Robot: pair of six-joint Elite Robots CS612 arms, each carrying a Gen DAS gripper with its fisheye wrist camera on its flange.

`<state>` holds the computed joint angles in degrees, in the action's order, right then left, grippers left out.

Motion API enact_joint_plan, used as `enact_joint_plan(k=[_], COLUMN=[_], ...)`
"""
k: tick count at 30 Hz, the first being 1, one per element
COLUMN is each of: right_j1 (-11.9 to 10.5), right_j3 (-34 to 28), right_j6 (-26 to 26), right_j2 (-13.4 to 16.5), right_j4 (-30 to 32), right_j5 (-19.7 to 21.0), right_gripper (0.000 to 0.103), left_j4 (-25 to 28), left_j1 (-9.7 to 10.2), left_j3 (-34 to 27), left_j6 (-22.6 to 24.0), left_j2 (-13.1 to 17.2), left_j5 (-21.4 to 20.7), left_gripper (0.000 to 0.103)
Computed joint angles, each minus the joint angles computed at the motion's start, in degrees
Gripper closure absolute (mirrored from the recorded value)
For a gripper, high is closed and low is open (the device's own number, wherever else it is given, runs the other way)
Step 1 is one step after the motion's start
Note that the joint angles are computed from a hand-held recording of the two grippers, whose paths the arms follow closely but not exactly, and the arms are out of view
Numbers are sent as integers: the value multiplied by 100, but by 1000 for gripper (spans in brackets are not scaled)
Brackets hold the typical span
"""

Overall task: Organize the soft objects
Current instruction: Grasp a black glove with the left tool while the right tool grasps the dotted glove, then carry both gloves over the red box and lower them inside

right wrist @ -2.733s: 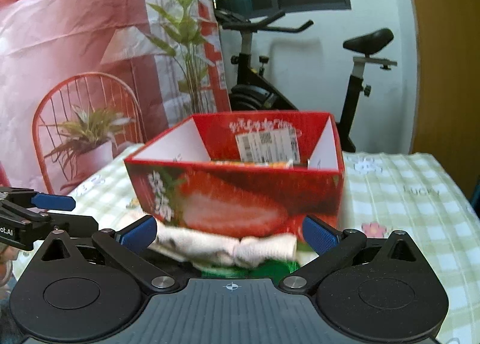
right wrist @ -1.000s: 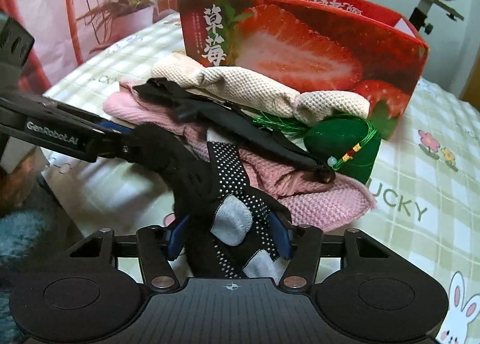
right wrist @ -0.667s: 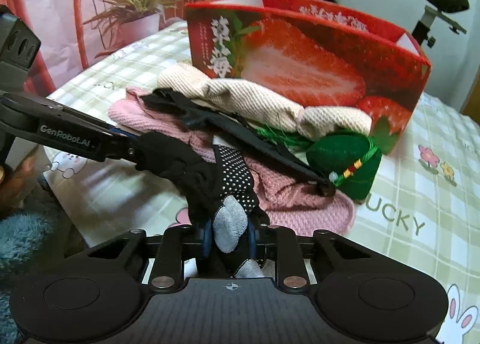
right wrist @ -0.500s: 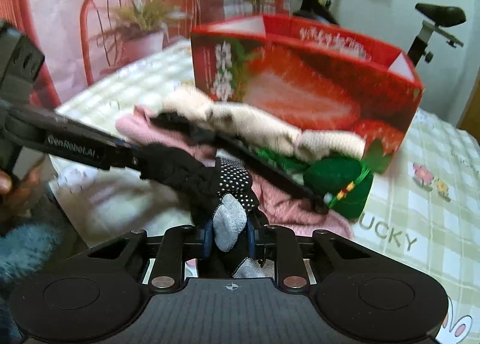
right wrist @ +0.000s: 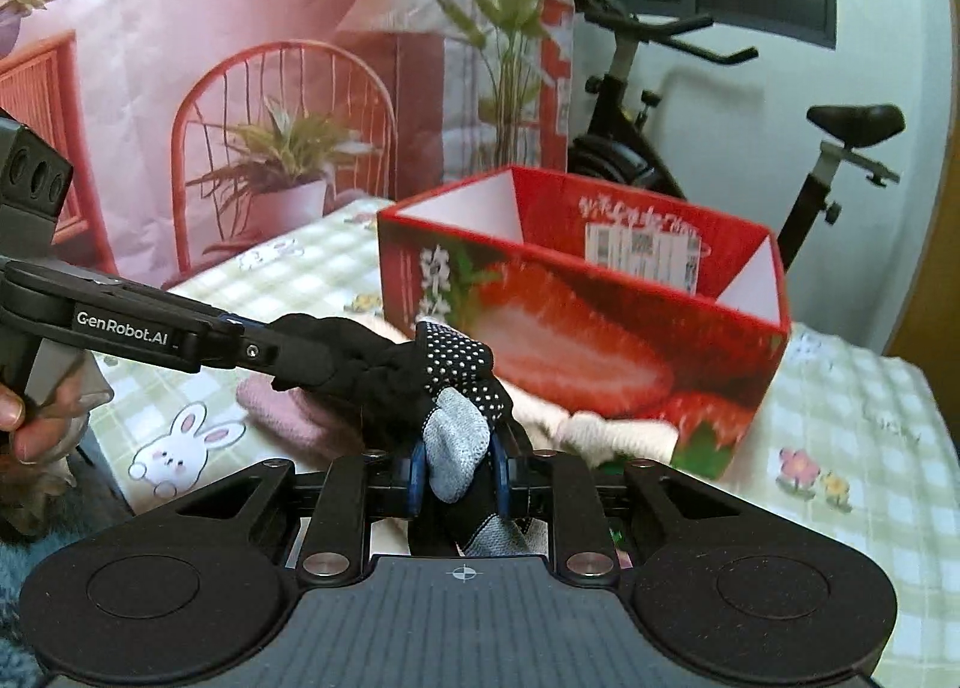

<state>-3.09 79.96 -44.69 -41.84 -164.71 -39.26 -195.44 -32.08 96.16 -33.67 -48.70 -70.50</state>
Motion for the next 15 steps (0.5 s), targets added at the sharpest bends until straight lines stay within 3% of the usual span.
enact_joint_plan(k=[15], right_j1=[59], right_j3=[-632], right_j6=[519], right_j2=[244], right_j4=[-484], right_j5=[199], right_gripper=[83], left_j4=[-92], left_j1=[104], left_j3=[-404], left_j6=[424], left_j2=[26], left_j5=[163], left_gripper=[80])
